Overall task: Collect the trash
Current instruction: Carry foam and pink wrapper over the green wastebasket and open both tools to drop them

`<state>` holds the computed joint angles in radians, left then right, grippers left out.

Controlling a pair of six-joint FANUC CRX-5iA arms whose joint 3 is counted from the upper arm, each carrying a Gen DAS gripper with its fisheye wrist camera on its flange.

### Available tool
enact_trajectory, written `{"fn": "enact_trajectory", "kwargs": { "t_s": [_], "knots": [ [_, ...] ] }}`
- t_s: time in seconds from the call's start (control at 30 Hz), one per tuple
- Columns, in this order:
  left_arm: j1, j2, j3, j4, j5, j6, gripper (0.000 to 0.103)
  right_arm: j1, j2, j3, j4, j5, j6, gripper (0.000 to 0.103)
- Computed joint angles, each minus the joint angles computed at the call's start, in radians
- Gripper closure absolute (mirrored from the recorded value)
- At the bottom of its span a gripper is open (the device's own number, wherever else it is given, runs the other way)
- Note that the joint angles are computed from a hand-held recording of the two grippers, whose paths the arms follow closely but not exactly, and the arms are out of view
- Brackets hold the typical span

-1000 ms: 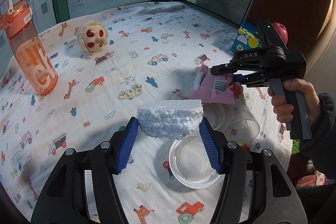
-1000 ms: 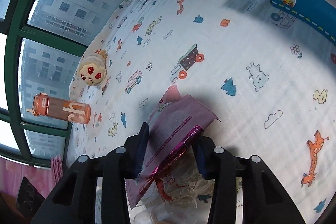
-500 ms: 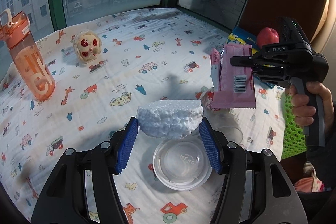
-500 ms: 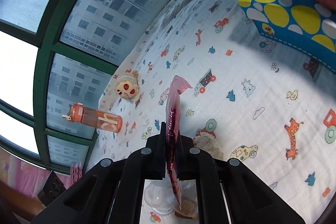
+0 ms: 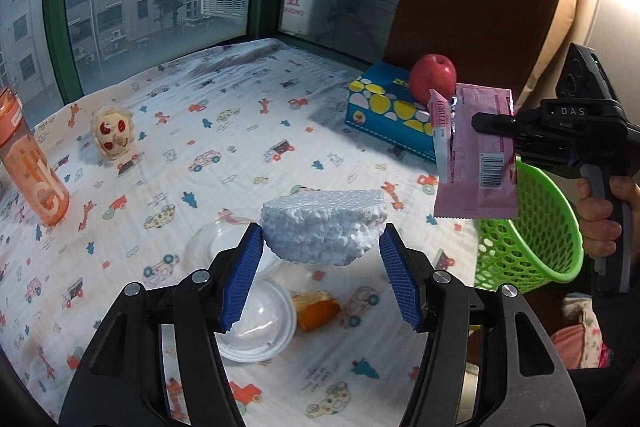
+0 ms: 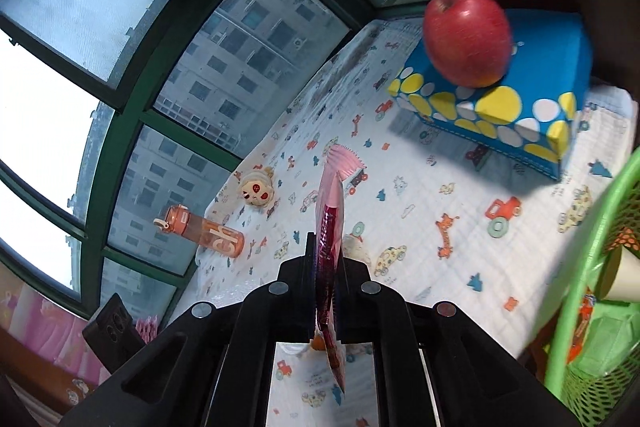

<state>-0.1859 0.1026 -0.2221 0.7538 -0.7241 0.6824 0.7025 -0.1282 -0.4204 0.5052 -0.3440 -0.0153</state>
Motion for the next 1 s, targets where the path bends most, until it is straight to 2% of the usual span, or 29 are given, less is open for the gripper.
{"fn": "enact_trajectory", "kwargs": {
  "t_s": [0.23, 0.37, 0.63, 0.77, 0.83, 0.9, 1.0],
  "knots": [
    [-0.084, -0.008, -0.004, 0.023, -0.007, -0.001, 0.044, 0.043, -0.199, -0.171, 0.155, -0.145, -0.165, 0.097],
    [-0.134, 0.005, 0.011, 0.024, -0.018, 0.005, 0.044, 0.081, -0.304, -0.24, 0.198, -0.28, -0.21, 0.097],
    [-0.224, 0.033, 0.052, 0.02, -0.028, 0.015, 0.044, 0.143, -0.471, -0.338, 0.205, -0.547, -0.285, 0.094],
    [-0.26, 0.049, 0.077, 0.005, -0.037, 0.029, 0.044, 0.171, -0.524, -0.367, 0.193, -0.642, -0.316, 0.093],
    [-0.275, 0.057, 0.09, -0.003, -0.042, 0.039, 0.044, 0.186, -0.539, -0.376, 0.188, -0.686, -0.323, 0.086],
    [-0.29, 0.066, 0.104, -0.01, -0.049, 0.051, 0.044, 0.207, -0.555, -0.389, 0.193, -0.727, -0.344, 0.07],
    [-0.312, 0.077, 0.118, -0.017, -0.056, 0.058, 0.044, 0.241, -0.578, -0.412, 0.208, -0.775, -0.379, 0.065]
  ]
}}
